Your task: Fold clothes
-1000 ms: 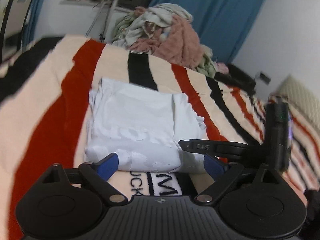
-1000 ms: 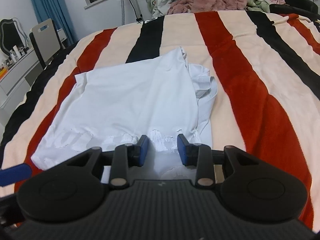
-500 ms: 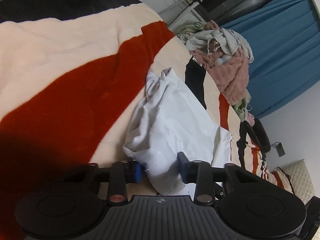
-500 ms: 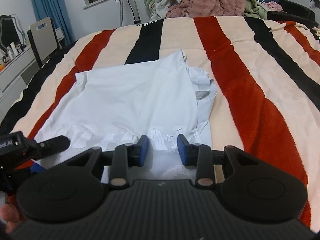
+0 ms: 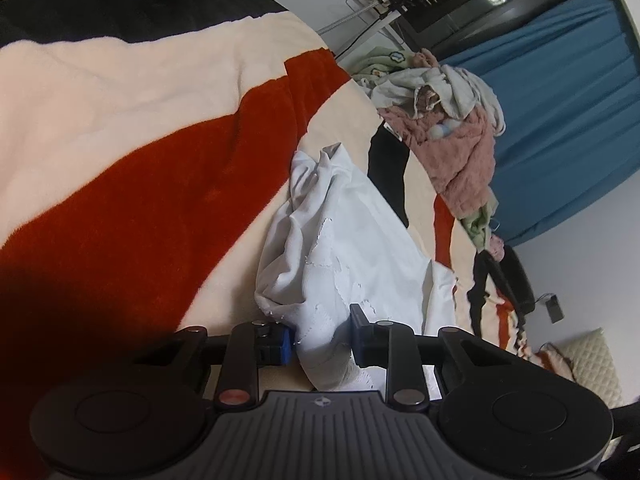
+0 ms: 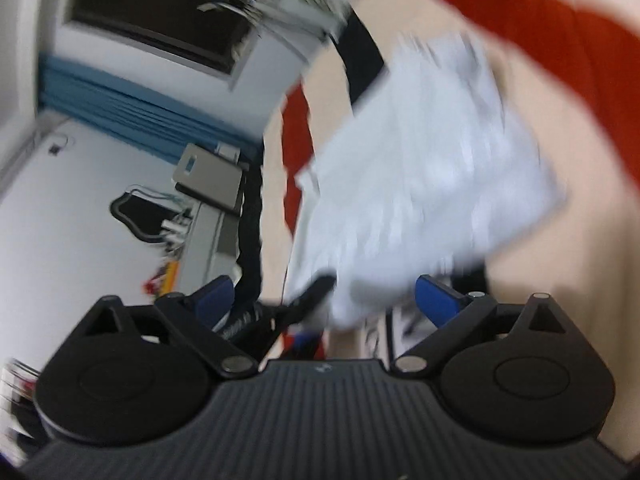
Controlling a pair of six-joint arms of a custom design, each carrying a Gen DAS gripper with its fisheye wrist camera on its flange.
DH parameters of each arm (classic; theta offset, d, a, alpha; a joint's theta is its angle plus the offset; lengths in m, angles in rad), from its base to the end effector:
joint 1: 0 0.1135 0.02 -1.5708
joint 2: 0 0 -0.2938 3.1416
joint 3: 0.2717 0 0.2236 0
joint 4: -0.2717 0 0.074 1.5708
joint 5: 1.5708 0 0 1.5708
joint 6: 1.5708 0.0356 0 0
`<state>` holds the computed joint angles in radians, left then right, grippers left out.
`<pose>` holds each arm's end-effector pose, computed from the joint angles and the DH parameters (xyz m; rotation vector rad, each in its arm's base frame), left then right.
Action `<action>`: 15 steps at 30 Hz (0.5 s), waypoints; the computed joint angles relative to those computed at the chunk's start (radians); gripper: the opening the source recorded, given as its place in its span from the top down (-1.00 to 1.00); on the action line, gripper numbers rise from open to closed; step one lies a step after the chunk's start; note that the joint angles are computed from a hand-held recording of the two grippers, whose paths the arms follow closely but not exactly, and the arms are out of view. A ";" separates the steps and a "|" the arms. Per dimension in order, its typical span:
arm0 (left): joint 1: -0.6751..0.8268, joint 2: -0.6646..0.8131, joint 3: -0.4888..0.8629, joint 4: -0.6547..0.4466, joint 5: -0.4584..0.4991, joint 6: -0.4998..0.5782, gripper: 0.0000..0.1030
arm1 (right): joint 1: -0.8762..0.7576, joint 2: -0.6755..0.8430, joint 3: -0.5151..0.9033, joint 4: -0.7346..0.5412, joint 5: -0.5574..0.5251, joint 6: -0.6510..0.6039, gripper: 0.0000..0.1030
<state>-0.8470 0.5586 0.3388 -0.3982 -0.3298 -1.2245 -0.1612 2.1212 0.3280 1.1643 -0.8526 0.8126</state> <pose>0.0629 -0.0537 0.2184 -0.6157 2.1873 -0.8129 0.2644 -0.0158 0.0833 0.5752 2.1652 1.2948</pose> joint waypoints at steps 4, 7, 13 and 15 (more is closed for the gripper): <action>0.077 -0.047 -0.029 0.038 0.064 -0.010 0.55 | -0.011 0.163 0.021 0.130 -0.017 0.215 -0.82; 0.142 -0.075 -0.050 0.071 0.123 -0.016 0.59 | -0.025 0.166 0.012 0.118 0.106 0.233 -0.20; 0.175 -0.072 -0.055 0.102 0.148 0.012 0.60 | -0.031 0.194 -0.054 0.269 0.300 0.284 0.19; 0.093 -0.040 -0.035 0.085 0.063 0.022 0.60 | -0.007 0.172 -0.052 0.253 0.341 0.258 0.45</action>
